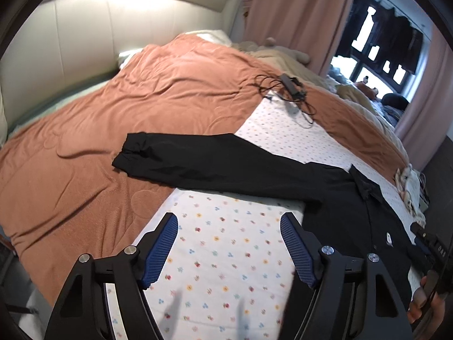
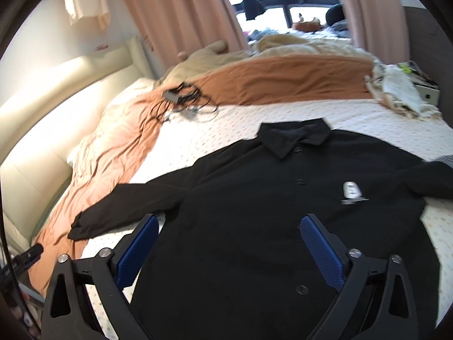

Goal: Fold large clothes
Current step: 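Move the left tool toward the sleeve cuff nearest it while the right tool approaches the shirt body, then close the left tool on the black sleeve cuff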

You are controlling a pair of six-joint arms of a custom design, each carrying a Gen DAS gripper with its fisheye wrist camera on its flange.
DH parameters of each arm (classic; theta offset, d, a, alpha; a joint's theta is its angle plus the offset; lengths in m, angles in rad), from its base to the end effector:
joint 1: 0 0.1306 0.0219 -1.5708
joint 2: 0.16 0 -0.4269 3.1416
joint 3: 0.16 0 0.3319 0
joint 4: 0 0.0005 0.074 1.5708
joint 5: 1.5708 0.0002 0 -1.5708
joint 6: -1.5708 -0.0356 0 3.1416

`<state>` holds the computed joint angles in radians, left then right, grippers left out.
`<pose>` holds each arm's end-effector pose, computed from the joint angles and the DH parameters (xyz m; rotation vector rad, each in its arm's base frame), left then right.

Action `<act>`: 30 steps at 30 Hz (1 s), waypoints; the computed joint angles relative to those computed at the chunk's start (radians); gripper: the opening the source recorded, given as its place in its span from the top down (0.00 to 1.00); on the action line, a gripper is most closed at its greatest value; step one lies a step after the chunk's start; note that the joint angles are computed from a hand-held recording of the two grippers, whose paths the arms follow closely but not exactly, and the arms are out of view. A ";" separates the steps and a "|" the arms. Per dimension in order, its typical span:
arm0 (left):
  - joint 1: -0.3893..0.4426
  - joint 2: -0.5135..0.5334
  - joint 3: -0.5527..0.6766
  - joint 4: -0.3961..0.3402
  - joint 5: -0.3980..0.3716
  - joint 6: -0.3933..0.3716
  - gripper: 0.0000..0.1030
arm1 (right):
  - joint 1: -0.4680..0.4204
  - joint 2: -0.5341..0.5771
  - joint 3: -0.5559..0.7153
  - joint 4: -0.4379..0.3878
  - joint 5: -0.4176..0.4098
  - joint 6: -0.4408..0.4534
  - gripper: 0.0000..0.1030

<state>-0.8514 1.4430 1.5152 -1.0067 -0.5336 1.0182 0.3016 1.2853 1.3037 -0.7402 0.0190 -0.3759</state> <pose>0.2957 -0.3109 0.4969 -0.4046 2.3132 -0.2400 0.3655 0.1125 0.4877 0.0959 2.3125 0.3269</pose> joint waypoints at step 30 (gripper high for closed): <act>0.340 0.154 -0.104 0.136 0.258 0.158 0.26 | -0.016 0.439 0.233 -0.001 -0.220 0.006 0.45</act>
